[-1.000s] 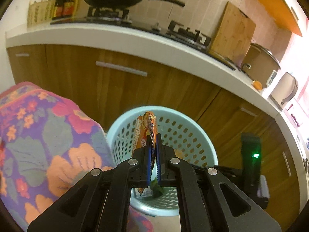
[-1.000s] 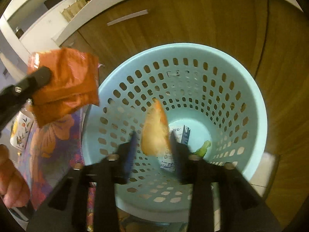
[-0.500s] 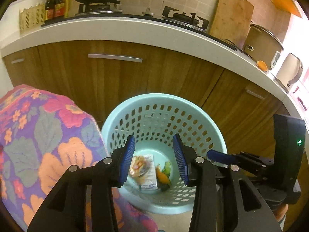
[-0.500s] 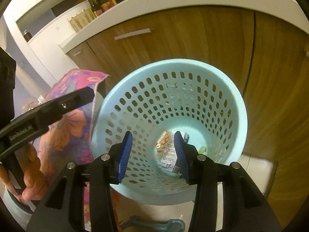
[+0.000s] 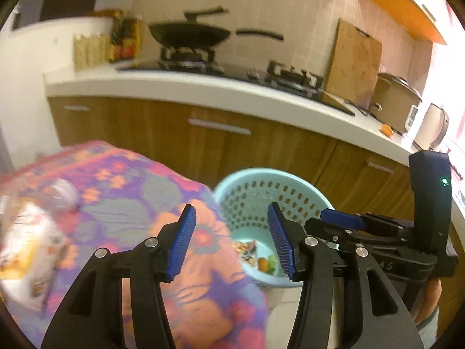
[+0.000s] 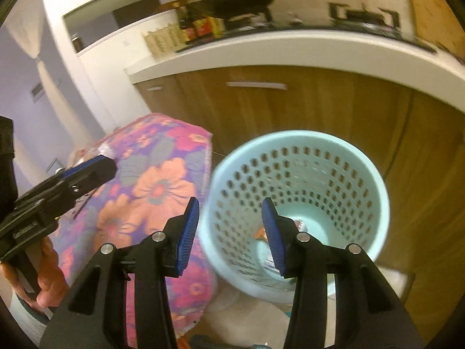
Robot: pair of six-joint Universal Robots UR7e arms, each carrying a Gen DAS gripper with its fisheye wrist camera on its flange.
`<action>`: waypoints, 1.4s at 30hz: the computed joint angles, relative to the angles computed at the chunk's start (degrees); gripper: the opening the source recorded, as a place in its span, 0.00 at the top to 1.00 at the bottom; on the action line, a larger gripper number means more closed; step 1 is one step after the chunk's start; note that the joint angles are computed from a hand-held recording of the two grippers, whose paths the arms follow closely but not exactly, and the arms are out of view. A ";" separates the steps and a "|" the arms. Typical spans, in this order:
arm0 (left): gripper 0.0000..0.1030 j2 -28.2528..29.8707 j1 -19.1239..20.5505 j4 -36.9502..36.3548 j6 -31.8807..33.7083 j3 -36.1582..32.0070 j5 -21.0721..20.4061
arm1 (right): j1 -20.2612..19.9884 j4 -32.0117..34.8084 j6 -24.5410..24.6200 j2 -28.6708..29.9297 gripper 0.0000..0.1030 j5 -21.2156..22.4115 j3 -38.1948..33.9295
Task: Collect trash
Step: 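Move both tools back to the table over the remaining trash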
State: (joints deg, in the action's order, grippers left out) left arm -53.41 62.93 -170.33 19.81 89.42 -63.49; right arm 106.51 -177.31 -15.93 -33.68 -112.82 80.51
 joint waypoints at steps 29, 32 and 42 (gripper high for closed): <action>0.39 -17.58 10.27 -9.97 12.87 10.12 14.36 | 11.99 14.51 -8.97 18.83 0.59 3.90 -22.22; 0.39 -16.85 11.57 -7.78 12.89 8.38 13.88 | 12.60 15.72 -9.81 20.10 0.59 3.78 -23.90; 0.69 -11.28 12.56 -4.92 16.91 2.24 18.19 | 13.69 19.33 -9.68 23.27 0.59 3.80 -28.27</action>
